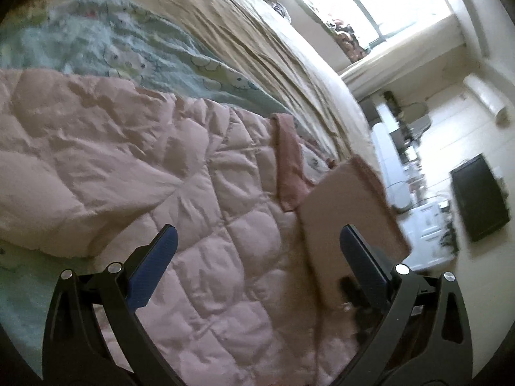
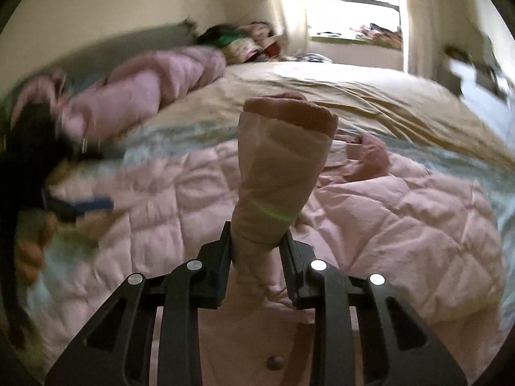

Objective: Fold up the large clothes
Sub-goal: 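Release the sleeve with the right tool while the left tool grasps the coat's front trim, then fold the front panel over the sleeve with the left tool and release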

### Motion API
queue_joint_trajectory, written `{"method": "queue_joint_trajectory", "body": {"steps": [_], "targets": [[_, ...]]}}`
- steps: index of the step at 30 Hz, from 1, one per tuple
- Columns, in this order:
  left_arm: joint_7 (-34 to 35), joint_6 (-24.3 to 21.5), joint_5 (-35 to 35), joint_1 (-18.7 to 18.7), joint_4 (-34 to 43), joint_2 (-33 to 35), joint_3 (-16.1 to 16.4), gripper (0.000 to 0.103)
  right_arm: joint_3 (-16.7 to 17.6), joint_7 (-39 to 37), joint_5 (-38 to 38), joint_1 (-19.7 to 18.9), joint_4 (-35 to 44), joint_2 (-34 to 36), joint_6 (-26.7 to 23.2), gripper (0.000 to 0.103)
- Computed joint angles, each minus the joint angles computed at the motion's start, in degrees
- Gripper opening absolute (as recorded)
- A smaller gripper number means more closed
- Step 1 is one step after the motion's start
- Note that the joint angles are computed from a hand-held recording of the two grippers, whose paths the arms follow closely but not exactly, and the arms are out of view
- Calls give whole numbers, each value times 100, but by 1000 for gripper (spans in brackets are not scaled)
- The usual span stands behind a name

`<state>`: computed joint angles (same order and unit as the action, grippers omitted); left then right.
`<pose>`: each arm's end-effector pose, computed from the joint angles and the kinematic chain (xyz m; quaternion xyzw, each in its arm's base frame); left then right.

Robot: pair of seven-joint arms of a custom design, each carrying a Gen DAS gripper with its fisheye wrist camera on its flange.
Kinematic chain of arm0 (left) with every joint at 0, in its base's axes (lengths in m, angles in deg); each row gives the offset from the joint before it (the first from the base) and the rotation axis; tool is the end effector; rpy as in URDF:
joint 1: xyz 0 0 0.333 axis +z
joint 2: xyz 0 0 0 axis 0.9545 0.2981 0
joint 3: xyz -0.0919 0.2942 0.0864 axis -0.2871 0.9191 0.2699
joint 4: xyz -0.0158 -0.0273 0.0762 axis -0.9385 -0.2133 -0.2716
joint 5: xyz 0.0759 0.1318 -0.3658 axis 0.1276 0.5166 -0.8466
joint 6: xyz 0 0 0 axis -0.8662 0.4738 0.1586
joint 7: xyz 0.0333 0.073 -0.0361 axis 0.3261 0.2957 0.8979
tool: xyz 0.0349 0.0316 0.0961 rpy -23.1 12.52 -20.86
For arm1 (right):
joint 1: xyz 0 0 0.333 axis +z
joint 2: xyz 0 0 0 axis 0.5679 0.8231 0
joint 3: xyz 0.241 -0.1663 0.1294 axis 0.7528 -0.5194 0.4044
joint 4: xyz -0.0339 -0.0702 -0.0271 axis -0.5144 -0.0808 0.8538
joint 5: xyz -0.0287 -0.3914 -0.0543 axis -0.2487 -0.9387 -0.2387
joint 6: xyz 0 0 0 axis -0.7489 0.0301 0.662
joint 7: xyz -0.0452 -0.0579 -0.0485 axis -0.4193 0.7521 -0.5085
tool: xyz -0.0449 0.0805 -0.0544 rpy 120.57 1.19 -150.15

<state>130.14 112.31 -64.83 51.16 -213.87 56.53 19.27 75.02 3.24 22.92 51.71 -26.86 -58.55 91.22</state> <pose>0.4790 -0.1397 0.5478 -0.8133 0.3971 -0.4250 0.0149 0.6035 0.2336 0.5336 -0.8270 0.3799 -0.1251 0.3951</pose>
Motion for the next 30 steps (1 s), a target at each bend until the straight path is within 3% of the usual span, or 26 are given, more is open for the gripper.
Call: {"method": "queue_joint_trajectory", "body": {"steps": [5, 9, 13, 15, 18, 22, 23, 24, 26, 27, 28, 30], "targets": [[568, 181, -694, -512, -4, 61, 386, 95, 1, -5, -476, 94, -92, -17, -371, 29], [1236, 210, -1466, -879, 84, 164, 633, 95, 11, -52, -769, 180, -242, -74, -393, 31], [1719, 48, -1989, -872, 222, 324, 553, 95, 40, -118, -823, 234, -314, -95, -352, 39], [2061, -37, -2384, -936, 312, 438, 561, 95, 36, -173, -706, 201, -272, -114, -589, 49], [2561, -154, -2823, -966, 455, 614, 486, 95, 4, -192, -464, 125, -200, -156, -943, 51], [2576, -113, -2532, -674, 540, 790, 46, 93, -101, -118, 7, -48, -221, -329, -1201, 51], [2370, -86, -2191, -511, 550, 825, -140, 91, -124, -104, 72, -79, -239, -368, -1220, 51], [2153, -102, -1834, -327, 562, 845, -313, 83, -168, -88, 160, -134, -280, -435, -1236, 51], [1554, -100, -857, 95, 553, 857, -726, 51, -235, -39, 199, -213, -368, -537, -1195, 51], [1464, -101, -675, 170, 548, 847, -778, 24, -271, -2, 189, -255, -413, -585, -1179, 51], [1237, -97, -333, 299, 526, 826, -875, 11, -318, 77, 116, -306, -471, -637, -1132, 51], [1144, 21, 4, 361, 475, 713, -909, 7, -382, 278, -67, -388, -539, -687, -1063, 51]]}}
